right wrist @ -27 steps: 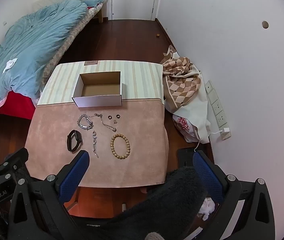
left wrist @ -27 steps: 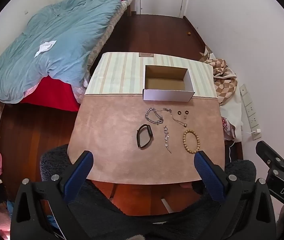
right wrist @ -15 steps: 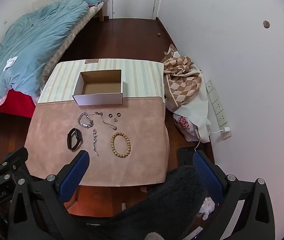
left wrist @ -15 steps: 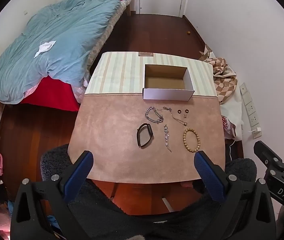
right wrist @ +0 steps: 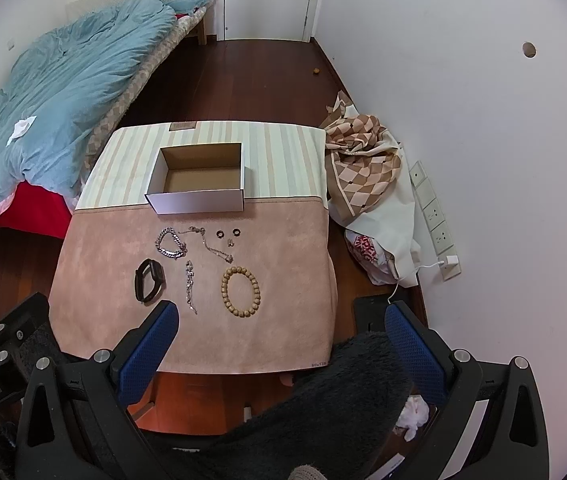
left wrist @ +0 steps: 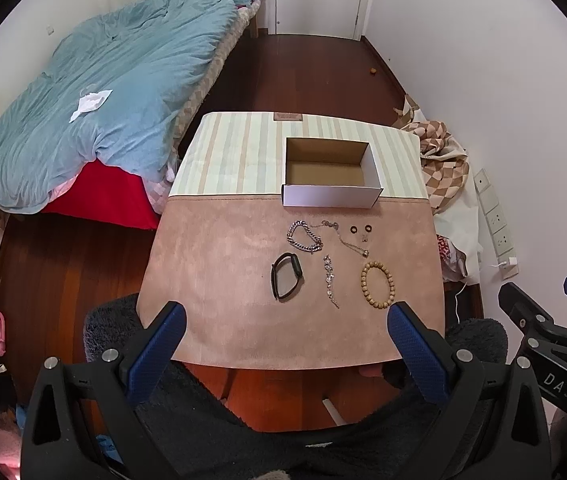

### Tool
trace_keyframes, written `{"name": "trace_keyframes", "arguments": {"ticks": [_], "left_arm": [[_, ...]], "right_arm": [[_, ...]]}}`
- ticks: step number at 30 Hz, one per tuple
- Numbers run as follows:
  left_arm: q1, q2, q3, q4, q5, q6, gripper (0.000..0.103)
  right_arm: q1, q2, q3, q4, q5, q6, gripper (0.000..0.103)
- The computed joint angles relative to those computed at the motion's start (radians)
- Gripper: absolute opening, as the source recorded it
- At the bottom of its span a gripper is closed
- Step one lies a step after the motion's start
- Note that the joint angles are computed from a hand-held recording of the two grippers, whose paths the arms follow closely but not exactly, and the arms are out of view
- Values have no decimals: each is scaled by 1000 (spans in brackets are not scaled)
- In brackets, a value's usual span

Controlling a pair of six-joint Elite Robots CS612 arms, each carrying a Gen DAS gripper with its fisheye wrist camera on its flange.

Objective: Organize jewelry

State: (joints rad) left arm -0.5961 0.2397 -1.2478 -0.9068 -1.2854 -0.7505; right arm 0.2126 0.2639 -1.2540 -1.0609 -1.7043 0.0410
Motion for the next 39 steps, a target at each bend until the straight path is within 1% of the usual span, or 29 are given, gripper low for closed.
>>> {"name": "trace_keyframes", "arguments": {"ticks": [12, 20, 39], "left_arm": [[-5, -16, 9, 9, -1, -3, 103], [-4, -16, 20, 4, 0, 1, 103], [-4, -22, 32, -5, 1, -2, 103]], "right_arm": [[-3, -4, -1, -1, 2, -3, 103], [-4, -8, 3, -4, 1, -21, 103], [-6, -2, -12, -14, 0, -24, 103]]}}
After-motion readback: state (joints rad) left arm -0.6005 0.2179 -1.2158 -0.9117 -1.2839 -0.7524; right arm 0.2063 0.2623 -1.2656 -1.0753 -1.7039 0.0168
